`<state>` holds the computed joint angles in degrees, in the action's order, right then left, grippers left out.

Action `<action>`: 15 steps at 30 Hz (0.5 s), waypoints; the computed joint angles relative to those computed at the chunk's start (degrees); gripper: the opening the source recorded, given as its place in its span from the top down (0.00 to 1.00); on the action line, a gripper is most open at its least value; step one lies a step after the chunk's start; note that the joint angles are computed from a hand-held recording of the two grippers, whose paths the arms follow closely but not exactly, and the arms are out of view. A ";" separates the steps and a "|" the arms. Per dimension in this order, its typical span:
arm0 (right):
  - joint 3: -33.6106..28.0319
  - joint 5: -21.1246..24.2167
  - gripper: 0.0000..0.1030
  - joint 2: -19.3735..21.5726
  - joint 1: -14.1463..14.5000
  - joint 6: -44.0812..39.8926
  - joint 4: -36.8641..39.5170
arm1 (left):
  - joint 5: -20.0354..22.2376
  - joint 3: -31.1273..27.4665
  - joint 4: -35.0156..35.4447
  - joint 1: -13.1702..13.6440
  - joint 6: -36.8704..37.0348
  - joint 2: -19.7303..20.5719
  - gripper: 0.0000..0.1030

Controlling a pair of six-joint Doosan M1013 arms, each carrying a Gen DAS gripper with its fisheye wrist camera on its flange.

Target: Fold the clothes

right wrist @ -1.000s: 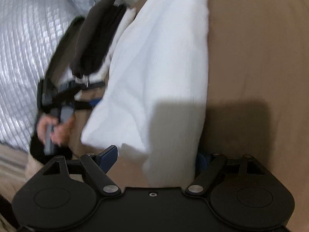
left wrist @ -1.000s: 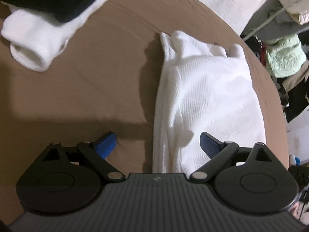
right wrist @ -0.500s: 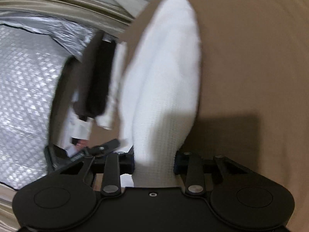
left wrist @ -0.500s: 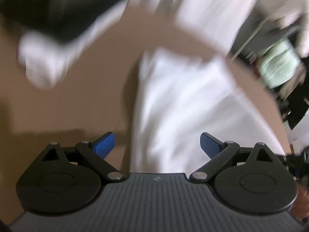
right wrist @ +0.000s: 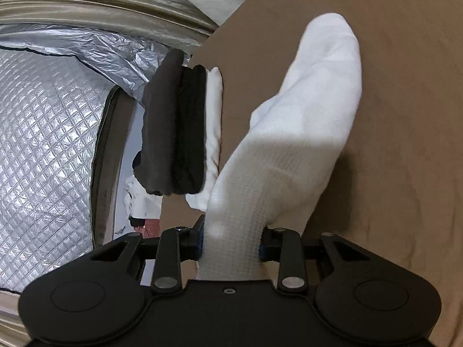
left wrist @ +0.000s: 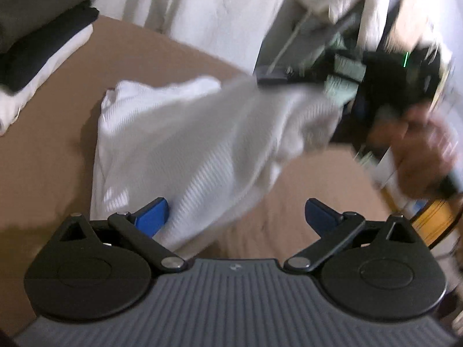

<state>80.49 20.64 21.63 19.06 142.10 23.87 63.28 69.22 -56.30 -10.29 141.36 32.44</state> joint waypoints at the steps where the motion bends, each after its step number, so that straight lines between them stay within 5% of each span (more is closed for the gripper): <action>1: -0.35 0.24 0.65 0.06 0.12 1.05 -0.91 | -1.01 0.39 2.70 -0.64 0.21 -0.51 0.00; 5: 0.24 -0.19 0.65 -0.51 0.41 3.23 -1.97 | -16.46 3.69 26.50 -5.72 -9.03 -2.99 0.02; 7: 2.16 -1.94 0.65 -1.46 0.47 2.41 -0.45 | -19.35 3.67 33.97 -6.23 -16.37 -2.62 0.10; 10: 5.04 -3.08 0.65 -2.87 0.61 2.24 0.49 | -16.50 1.22 29.81 -4.21 -22.31 -1.30 0.21; 15: 9.06 -0.01 0.59 -4.17 0.55 -1.42 2.67 | -14.46 -0.70 30.54 -4.02 -24.14 0.22 0.20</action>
<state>89.55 20.62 17.46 19.60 140.69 26.55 48.82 68.52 -25.75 -14.31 117.21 32.66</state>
